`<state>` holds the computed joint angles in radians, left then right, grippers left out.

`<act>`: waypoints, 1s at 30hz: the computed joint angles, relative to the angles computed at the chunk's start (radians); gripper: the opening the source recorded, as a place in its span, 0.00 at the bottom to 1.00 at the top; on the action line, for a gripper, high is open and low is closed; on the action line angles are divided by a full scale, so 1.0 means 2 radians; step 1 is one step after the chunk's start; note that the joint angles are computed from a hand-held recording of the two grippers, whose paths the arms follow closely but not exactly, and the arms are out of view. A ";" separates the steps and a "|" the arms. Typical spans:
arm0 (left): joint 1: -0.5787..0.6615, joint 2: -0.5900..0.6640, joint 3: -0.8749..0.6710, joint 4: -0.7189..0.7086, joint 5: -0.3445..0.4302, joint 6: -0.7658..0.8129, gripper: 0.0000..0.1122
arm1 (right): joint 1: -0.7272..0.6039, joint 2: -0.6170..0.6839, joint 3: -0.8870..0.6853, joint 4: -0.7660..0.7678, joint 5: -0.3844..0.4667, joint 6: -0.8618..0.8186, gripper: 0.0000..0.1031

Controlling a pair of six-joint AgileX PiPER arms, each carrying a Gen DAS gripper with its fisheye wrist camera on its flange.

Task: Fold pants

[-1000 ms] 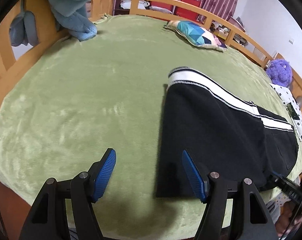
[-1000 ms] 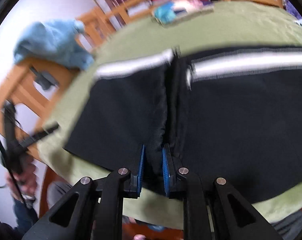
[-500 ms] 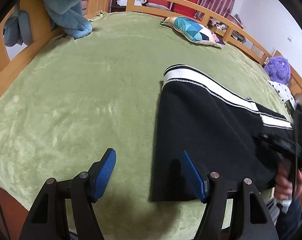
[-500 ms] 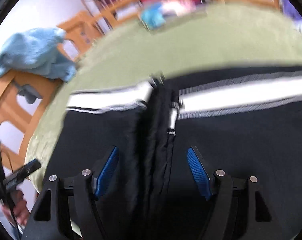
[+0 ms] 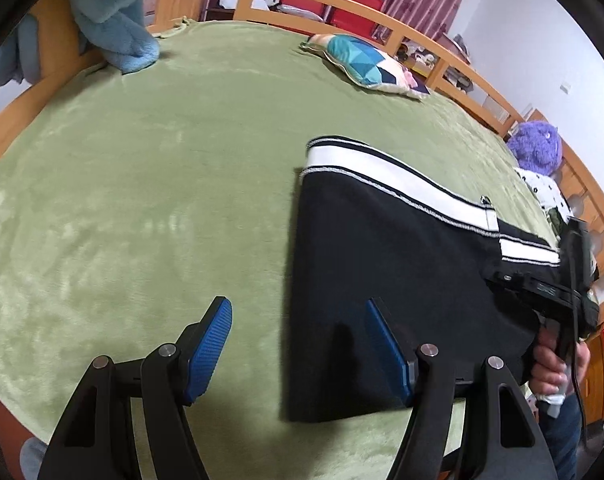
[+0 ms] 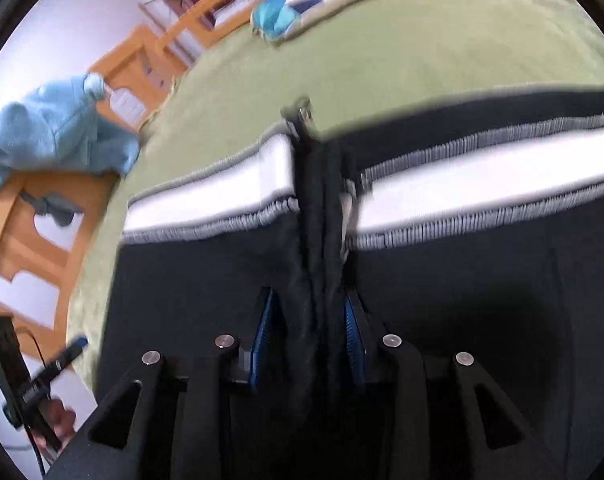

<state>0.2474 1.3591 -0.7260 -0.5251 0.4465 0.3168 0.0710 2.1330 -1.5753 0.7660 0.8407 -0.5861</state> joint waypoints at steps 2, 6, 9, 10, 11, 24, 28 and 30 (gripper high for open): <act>-0.017 0.010 -0.010 0.017 -0.003 -0.019 0.59 | -0.012 -0.039 0.048 0.016 -0.026 -0.031 0.41; -0.050 0.050 -0.045 0.084 -0.008 -0.086 0.59 | -0.049 -0.122 0.133 0.010 -0.092 -0.082 0.52; -0.060 0.085 -0.073 0.112 -0.004 -0.110 0.59 | -0.096 -0.168 0.178 -0.048 -0.138 -0.077 0.53; -0.056 0.096 -0.081 0.097 -0.002 -0.099 0.59 | -0.117 -0.180 0.191 -0.066 -0.152 -0.068 0.53; -0.053 0.105 -0.085 0.085 0.000 -0.091 0.59 | -0.140 -0.186 0.199 -0.072 -0.158 -0.068 0.53; -0.049 0.175 -0.144 0.057 0.013 -0.066 0.59 | -0.300 -0.045 0.071 -0.032 -0.085 -0.053 0.61; -0.042 0.201 -0.171 0.008 0.032 -0.013 0.58 | -0.300 0.011 0.006 0.015 -0.058 -0.059 0.71; -0.039 0.221 -0.192 -0.007 0.042 0.006 0.58 | -0.303 0.042 -0.036 0.033 -0.044 -0.054 0.74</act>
